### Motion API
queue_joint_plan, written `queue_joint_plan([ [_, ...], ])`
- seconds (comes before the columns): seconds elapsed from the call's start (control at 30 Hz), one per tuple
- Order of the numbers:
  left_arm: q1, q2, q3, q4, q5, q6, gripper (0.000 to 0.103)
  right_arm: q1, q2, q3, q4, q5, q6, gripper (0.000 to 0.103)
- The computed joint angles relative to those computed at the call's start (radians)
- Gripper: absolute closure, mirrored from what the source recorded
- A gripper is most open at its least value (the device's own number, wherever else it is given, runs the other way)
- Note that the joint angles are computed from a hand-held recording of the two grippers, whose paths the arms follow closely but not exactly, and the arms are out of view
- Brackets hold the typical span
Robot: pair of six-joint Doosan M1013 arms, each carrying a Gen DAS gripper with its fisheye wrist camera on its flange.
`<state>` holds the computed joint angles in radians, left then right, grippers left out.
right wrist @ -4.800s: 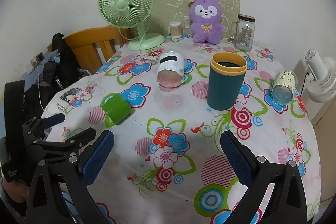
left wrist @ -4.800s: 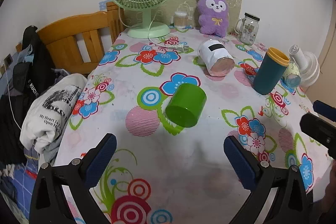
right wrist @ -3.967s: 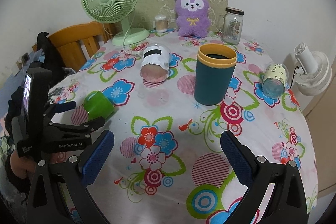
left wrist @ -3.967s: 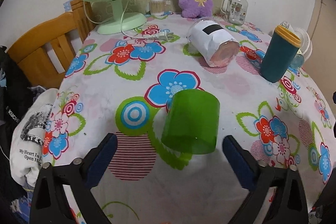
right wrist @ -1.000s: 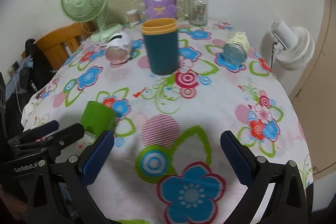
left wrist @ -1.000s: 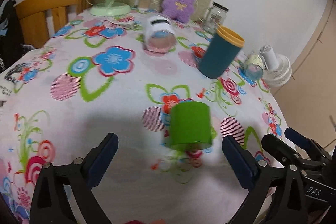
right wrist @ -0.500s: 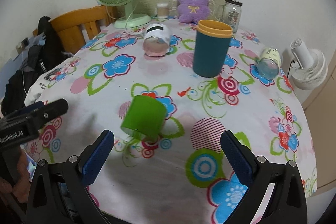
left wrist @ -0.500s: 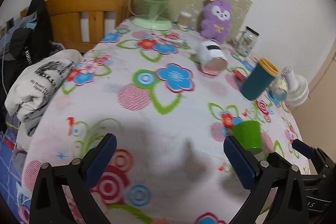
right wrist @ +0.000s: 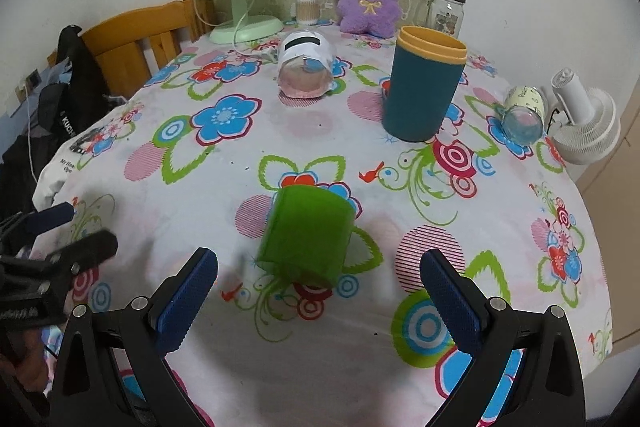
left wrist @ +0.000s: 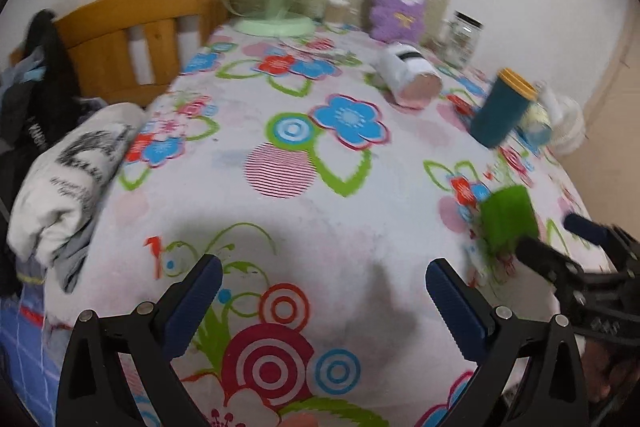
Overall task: Flip cup upside down
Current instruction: 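Grasp the green cup with the right tool while the left tool releases it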
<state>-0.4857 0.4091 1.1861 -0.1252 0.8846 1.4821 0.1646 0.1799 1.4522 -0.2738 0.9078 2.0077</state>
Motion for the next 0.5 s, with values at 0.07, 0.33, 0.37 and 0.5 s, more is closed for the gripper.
queue_joint_plan([
  [0.07,0.01,0.004,-0.005,-0.048,0.01,0.072,0.0,-0.001,0.006,-0.004,0.005,0.006,0.004,0.001],
  [0.33,0.013,0.019,-0.028,-0.025,0.051,0.144,0.0,0.0,0.027,-0.012,0.022,0.018,0.02,0.001],
  [0.37,0.012,0.02,-0.028,-0.021,0.055,0.151,0.0,0.001,0.03,-0.013,0.025,0.019,0.022,0.001],
  [0.5,0.008,0.022,-0.027,-0.008,0.066,0.16,0.0,0.003,0.038,-0.016,0.023,0.017,0.029,0.001],
])
